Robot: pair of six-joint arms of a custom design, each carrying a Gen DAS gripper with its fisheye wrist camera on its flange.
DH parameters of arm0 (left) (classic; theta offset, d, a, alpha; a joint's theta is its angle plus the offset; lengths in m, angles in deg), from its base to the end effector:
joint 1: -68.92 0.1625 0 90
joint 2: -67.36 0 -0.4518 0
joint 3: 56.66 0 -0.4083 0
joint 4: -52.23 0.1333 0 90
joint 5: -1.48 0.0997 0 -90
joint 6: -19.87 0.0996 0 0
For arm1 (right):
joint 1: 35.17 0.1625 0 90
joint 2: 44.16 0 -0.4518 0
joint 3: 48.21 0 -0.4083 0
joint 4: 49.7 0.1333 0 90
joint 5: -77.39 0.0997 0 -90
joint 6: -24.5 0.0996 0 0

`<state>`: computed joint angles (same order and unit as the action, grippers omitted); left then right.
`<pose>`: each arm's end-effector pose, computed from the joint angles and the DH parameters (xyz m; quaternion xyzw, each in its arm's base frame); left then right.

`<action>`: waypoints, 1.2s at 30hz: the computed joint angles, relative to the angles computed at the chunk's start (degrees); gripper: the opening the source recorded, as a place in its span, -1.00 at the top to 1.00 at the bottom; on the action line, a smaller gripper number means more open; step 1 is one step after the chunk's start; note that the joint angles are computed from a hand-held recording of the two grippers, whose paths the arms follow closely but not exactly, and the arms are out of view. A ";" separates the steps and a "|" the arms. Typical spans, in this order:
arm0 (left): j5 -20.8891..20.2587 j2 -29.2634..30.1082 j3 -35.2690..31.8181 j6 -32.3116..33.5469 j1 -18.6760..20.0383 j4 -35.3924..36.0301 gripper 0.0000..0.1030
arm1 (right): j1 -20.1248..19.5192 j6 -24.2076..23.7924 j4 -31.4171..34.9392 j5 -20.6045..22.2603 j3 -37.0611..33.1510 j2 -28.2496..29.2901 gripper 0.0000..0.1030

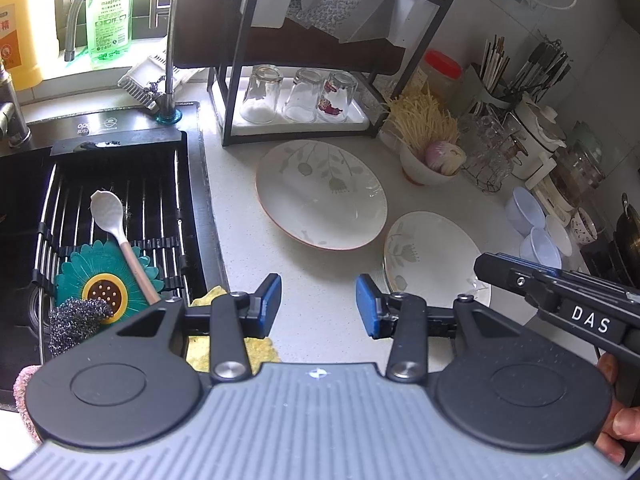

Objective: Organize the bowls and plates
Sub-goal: 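Move both grippers back to the bowl rim and close them on it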

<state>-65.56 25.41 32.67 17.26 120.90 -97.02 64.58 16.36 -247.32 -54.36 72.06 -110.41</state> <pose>-0.3133 -0.6803 0.0948 0.2768 0.9348 -0.1638 0.1505 0.1576 -0.5217 0.2818 -0.0290 -0.8488 0.4257 0.3121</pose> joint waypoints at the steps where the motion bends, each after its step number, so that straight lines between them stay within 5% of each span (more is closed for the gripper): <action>1: -0.18 0.04 -0.02 -0.32 0.14 0.15 0.09 | 0.11 -0.01 0.15 -0.34 -0.13 0.05 0.65; 12: 1.16 1.56 -1.12 -3.20 -0.28 1.08 0.09 | -2.20 0.83 2.46 -0.15 -0.94 -1.73 0.61; 22: 6.52 8.52 -7.87 -7.83 0.46 3.68 -0.05 | -9.48 -3.04 7.32 7.43 -4.78 -3.06 0.59; 26: 7.98 11.55 -11.60 -10.46 0.75 5.35 -0.09 | -12.09 -4.59 9.05 10.53 -6.68 -3.09 -0.40; 36: 11.54 17.74 -18.53 -15.73 1.21 5.50 -0.16 | -18.92 -6.59 18.63 21.30 -12.16 -2.42 -0.43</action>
<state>-54.02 43.15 14.14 1.53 122.11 -91.53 45.66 9.76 -228.69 -33.07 59.90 -112.83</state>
